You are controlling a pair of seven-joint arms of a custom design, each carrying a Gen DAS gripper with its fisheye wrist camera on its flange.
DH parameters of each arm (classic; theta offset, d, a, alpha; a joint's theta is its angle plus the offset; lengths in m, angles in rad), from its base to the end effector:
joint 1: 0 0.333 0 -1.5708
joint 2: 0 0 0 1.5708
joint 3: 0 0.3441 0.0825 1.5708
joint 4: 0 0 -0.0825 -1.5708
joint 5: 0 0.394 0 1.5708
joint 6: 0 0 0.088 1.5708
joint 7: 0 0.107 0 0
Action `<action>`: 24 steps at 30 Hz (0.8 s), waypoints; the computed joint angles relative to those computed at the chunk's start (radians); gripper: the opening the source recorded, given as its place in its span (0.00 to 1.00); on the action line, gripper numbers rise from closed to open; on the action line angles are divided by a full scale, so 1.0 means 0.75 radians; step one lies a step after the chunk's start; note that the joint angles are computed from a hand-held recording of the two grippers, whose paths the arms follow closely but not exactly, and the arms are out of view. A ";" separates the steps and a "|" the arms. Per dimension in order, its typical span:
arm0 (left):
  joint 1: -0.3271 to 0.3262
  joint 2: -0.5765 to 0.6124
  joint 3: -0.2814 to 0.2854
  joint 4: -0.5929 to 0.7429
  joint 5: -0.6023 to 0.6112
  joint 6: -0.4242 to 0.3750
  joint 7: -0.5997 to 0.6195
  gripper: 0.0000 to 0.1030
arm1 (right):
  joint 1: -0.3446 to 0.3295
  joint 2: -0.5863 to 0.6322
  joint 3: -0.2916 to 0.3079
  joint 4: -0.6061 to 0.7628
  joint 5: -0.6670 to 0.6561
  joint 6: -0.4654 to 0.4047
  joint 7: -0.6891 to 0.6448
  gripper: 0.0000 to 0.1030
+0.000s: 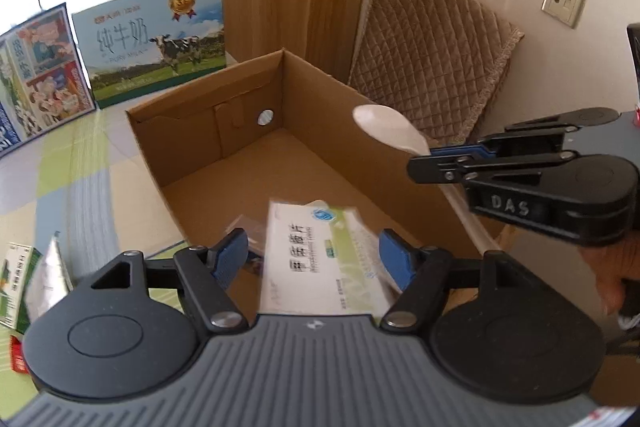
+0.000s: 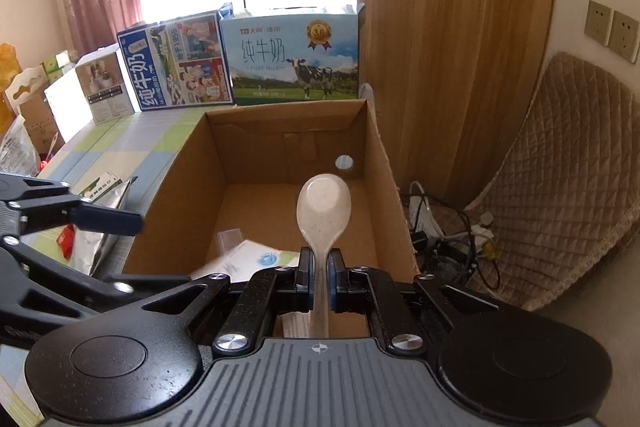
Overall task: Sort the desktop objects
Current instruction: 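Open the left tool dropping the tablet box while the right tool drops the spoon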
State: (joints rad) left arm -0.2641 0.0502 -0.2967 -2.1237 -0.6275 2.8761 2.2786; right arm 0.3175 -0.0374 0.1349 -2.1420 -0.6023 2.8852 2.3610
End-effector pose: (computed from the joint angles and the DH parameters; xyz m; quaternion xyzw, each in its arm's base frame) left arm 0.5278 -0.2892 0.4840 -0.3854 0.8430 -0.3534 0.1260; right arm 0.5100 0.2854 0.5272 -0.7043 0.5829 -0.2377 0.3282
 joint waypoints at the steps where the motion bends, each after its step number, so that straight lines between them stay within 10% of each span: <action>1: 0.004 -0.011 0.002 -0.011 -0.005 0.002 0.007 0.67 | 0.000 -0.001 0.000 -0.001 -0.002 0.002 0.005 0.03; 8: -0.017 -0.116 0.067 -0.118 -0.067 0.038 0.046 0.68 | -0.001 -0.002 0.003 -0.008 -0.028 0.042 0.065 0.05; 13: -0.057 -0.197 0.140 -0.193 -0.154 0.032 0.115 0.69 | -0.022 -0.052 0.030 -0.037 -0.138 0.050 0.186 0.34; 24: -0.127 -0.409 0.321 -0.452 -0.200 0.040 0.121 0.79 | -0.076 -0.199 0.214 -0.177 -0.191 0.086 0.424 0.57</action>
